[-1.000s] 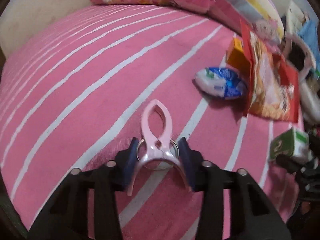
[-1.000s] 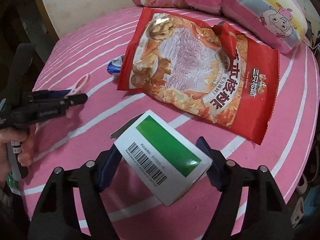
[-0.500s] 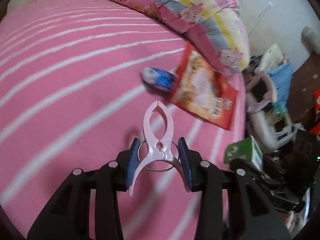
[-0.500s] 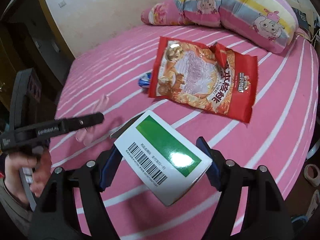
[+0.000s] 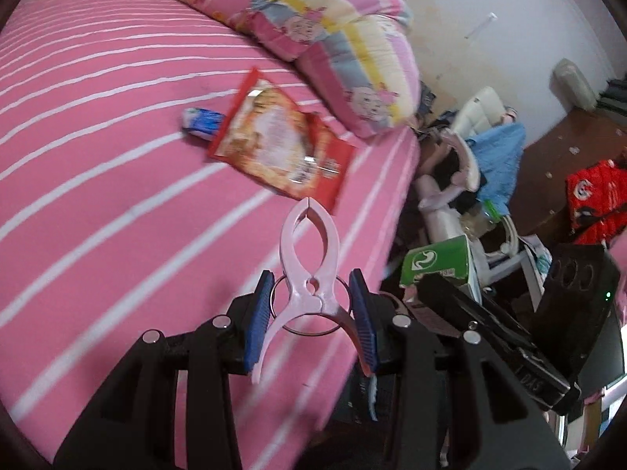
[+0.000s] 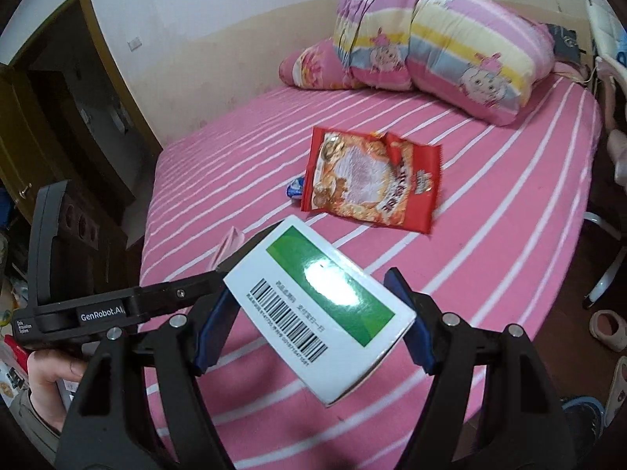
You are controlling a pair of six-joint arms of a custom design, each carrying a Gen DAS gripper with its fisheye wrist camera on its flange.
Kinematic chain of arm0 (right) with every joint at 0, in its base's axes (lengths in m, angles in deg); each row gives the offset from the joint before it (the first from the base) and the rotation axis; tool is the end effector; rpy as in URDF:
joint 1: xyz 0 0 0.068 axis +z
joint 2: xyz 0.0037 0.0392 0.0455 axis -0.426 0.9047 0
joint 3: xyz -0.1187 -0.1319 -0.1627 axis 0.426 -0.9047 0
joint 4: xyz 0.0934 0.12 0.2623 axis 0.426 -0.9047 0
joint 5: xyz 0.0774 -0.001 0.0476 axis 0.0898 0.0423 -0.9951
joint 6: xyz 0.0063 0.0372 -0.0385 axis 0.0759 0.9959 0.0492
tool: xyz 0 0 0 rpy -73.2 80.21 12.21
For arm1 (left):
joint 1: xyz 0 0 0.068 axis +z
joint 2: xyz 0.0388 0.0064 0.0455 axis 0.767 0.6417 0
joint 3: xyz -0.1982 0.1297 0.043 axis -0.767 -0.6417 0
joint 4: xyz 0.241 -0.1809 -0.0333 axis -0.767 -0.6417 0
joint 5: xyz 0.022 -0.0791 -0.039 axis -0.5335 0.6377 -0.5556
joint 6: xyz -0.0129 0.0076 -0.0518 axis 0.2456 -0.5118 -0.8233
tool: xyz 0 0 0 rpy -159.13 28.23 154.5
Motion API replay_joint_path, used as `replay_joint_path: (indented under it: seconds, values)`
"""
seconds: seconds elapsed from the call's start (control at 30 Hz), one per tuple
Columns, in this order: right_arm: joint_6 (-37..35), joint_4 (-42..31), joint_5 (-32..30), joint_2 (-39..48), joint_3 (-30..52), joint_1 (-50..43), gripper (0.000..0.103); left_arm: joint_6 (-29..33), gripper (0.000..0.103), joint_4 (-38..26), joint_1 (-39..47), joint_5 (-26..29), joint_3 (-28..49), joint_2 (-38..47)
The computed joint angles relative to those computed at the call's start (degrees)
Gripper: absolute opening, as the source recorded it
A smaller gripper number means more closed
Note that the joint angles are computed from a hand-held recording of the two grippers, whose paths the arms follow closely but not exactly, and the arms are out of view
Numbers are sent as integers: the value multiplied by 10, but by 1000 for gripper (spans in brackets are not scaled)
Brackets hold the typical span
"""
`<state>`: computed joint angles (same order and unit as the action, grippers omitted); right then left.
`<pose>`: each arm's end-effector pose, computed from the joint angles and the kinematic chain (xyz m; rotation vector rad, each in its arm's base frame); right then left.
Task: Collect trash
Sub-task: 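Carry clothespin and white box to the wastebasket and release both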
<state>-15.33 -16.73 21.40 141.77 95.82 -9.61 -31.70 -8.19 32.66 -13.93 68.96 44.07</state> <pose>0.3658 0.1255 0.3422 -0.9783 2.2332 0.8298 0.2411 -0.0719 0.3257 -0.7683 2.1832 -0.5351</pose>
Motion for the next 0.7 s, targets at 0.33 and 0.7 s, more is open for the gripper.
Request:
replay_joint_path:
  seconds: [0.33,0.7]
  values:
    - [-96,-128,-64,-12,68,-162,73,-49,38,25,-154,-55,155,168]
    - [-238,-246,-78,109,193,-372,73,-60,38,74,-232,16,362,436]
